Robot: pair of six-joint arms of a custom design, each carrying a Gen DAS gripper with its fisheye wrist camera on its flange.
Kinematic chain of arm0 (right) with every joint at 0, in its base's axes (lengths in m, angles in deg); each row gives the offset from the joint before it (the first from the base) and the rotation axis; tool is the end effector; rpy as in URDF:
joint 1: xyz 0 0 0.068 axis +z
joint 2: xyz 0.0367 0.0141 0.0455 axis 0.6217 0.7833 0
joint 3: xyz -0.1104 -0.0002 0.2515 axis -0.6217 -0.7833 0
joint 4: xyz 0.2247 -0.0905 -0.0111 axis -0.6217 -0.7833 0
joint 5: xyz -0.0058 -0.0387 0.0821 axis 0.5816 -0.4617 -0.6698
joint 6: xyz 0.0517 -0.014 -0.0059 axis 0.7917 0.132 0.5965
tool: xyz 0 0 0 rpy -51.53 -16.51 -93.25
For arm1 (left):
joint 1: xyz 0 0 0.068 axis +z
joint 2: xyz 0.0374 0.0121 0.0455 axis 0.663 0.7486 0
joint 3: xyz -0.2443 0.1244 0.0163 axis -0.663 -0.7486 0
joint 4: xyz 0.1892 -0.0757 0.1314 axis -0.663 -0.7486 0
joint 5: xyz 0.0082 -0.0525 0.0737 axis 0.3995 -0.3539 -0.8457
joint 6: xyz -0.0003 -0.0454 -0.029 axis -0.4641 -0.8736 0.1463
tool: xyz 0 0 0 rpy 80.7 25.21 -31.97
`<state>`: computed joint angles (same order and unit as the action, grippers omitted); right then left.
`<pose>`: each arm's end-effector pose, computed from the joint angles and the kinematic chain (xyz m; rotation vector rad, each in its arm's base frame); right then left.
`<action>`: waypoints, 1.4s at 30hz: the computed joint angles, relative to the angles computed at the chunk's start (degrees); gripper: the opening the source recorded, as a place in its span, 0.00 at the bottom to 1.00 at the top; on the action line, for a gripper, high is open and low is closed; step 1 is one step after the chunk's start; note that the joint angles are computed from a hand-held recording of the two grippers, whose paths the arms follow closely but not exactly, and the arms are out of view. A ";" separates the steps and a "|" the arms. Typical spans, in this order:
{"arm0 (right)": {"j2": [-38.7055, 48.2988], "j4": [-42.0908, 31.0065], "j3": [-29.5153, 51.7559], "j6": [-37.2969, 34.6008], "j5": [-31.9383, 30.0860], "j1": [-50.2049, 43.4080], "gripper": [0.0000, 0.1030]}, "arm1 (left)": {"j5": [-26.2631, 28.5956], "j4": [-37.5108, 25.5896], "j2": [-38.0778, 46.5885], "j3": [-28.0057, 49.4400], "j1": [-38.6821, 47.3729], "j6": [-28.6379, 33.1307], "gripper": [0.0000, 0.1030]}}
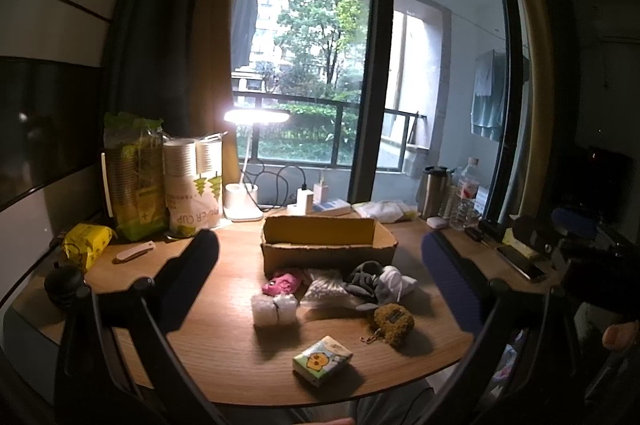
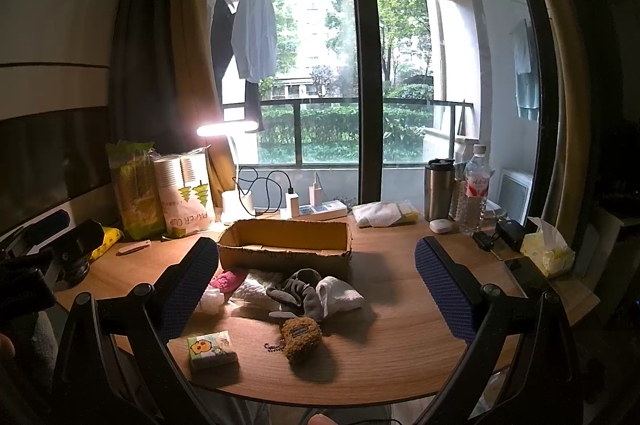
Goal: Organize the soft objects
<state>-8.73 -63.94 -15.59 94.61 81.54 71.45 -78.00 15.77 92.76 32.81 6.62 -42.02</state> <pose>0.1958 0.0972 0.2717 0.2424 1.8361 -0.1653 0.3014 -0.2074 0.2549 0.3593 1.7686 -0.4872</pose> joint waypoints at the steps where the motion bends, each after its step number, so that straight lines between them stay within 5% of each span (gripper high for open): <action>1: 0.20 0.06 0.01 0.08 0.07 0.08 0.97 | -0.06 0.11 0.01 -0.05 -0.05 0.03 0.99; 21: 3.21 0.56 -0.92 1.88 -6.26 -5.17 0.97 | 1.42 -4.84 8.22 6.06 -0.24 0.78 0.99; 42: 25.50 6.15 2.51 4.61 -24.33 -17.99 0.97 | 6.24 -22.61 30.86 27.68 1.08 3.26 0.99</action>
<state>16.76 -57.80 -13.07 99.21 57.21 53.46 -71.75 -6.84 123.62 60.48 7.70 -38.76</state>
